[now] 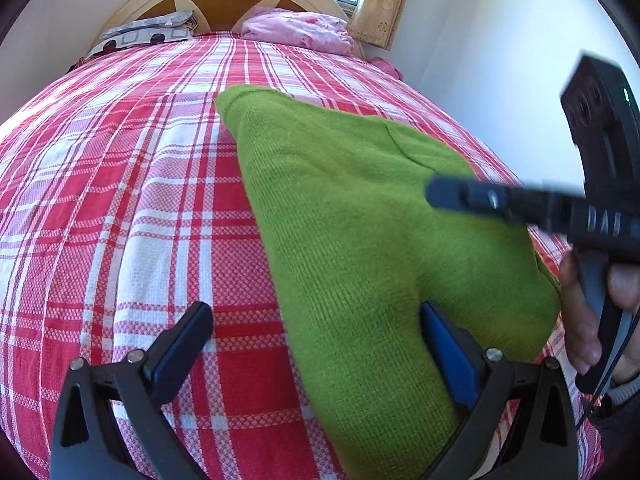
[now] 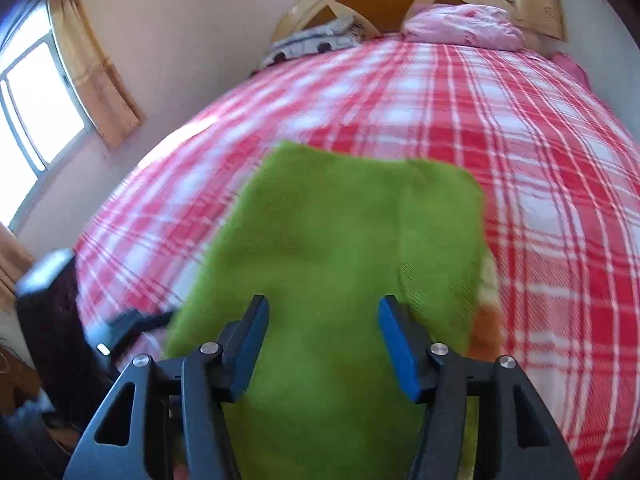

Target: Fold small clothes

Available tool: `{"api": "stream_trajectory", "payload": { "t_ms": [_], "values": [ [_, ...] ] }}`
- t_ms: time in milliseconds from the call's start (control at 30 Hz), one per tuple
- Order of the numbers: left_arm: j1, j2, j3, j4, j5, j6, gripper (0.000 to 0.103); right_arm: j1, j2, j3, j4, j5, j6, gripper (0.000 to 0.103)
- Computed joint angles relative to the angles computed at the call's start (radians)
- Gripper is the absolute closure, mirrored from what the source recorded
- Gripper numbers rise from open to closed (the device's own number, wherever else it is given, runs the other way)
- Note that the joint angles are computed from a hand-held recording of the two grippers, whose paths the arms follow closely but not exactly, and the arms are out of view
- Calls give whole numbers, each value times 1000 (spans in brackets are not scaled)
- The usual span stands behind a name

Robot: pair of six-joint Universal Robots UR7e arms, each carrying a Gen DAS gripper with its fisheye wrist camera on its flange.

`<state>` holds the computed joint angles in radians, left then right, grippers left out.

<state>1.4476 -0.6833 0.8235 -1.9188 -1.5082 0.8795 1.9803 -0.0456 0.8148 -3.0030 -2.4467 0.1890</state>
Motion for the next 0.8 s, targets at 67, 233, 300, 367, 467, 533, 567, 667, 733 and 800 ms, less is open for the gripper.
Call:
{"api": "stream_trajectory", "payload": {
  "t_ms": [67, 233, 300, 367, 467, 533, 567, 667, 733, 800],
  "values": [
    [-3, 1, 2, 0, 5, 8, 0, 6, 10, 14, -60, -15, -85, 45],
    [-3, 9, -18, 21, 9, 2, 0, 11, -23, 78, -108, 6, -84, 44],
    [-4, 7, -14, 20, 11, 1, 0, 9, -25, 90, -112, -1, -93, 44],
    [-5, 6, -12, 21, 13, 1, 0, 7, -14, 83, -121, -12, -124, 44],
    [-7, 10, -21, 29, 16, -8, 0, 9, 4, 80, -177, -26, -170, 44],
    [-8, 11, -28, 35, 15, -21, 0, 8, -3, 103, -224, -8, -172, 44],
    [-6, 11, -34, 38, 4, -32, 0, 9, -10, 119, -260, 6, -179, 44],
    [6, 5, -34, 2, -53, -52, 0, 5, -38, 184, -336, 33, -165, 44],
    [11, 18, -58, 9, -76, -67, 0, -2, -46, 200, -330, 39, -155, 44],
    [9, 41, -96, 47, -72, -81, 0, -4, -34, 182, -327, 23, -172, 44]
  ]
}}
